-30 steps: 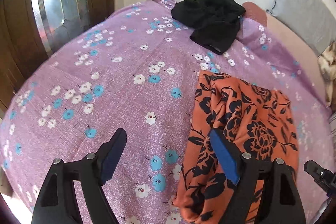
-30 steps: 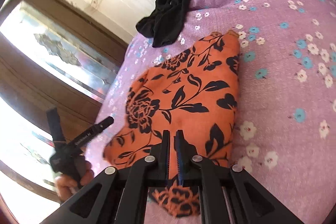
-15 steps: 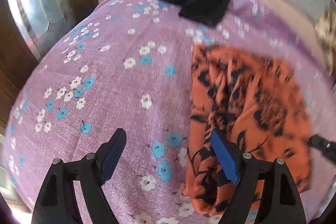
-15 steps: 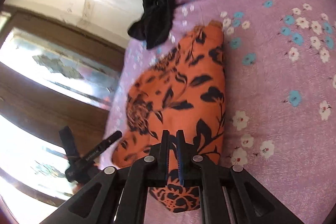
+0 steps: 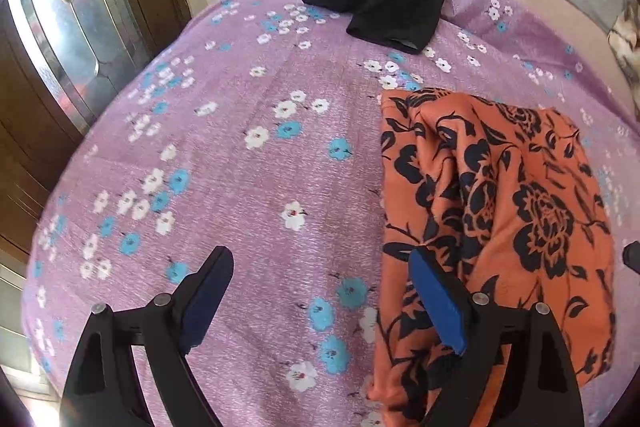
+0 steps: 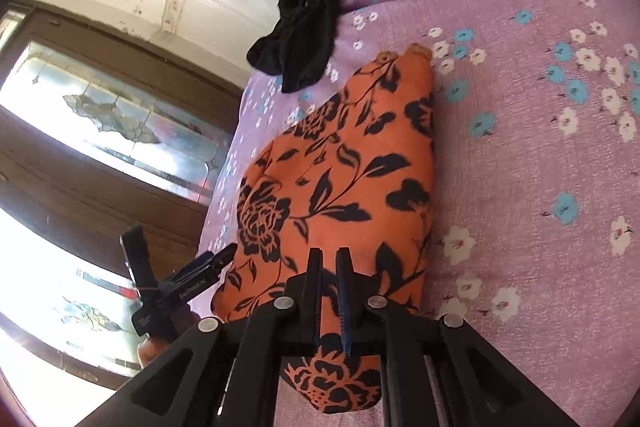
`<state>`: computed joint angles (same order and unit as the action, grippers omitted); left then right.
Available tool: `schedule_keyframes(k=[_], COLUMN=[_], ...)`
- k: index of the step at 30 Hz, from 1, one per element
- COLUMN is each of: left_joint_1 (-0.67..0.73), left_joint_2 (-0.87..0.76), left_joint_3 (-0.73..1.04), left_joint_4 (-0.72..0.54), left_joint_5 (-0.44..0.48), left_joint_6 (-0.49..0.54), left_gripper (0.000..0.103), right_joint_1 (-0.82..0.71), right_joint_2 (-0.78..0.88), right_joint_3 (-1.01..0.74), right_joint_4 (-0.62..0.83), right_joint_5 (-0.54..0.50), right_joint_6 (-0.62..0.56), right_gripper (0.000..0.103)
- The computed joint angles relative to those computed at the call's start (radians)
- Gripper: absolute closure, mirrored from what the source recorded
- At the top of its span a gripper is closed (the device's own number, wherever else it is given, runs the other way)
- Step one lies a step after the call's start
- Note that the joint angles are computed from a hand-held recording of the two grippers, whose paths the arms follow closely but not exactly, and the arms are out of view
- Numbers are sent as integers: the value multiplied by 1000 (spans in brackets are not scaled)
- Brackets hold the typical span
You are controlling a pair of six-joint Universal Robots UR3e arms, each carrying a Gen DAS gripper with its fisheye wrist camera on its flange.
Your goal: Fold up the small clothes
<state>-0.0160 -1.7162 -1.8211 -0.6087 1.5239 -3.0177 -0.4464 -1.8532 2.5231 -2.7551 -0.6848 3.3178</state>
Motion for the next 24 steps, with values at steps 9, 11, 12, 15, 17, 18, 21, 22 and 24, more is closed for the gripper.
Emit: schedule_keyframes(k=[9,11,12,15,17,18,21,22,24], left_joint_1=[132,143,139,138,152,157,162,169,177], left_joint_2=[-31,-36,-40,-51,-52,-51,-49,-39,-33], left_joint_3=[71,78,80,92,94,92,86,77,72], left_joint_4=[-248,-281,-282,-294,-315,-323,-330,-334,-343], left_joint_5=[-302,-343,-343,-354,-384,-398,-412,-417,-428], left_joint_6=[2,15,13,11,14,16,18,23,27], left_gripper=[13,13,13,13,13,13,13,13,13], right_joint_1=[-243,-221,-210,-179,-145,-130,-79,-70,-57], right_joint_2=[-5,85,123,204,261,281,351,363,386], right_joint_3=[143,137,131,117,93,83,50,48,44], right_joint_4=[155,69,41,-45,-116,-136,-233,-258,-301], right_joint_5=[248,241,237,231,220,212,173,167,163], right_joint_6=[-113,-87,-79,-47,-16,-7,39,47,60], right_gripper=[10,10,10,10,10,10,11,11,11])
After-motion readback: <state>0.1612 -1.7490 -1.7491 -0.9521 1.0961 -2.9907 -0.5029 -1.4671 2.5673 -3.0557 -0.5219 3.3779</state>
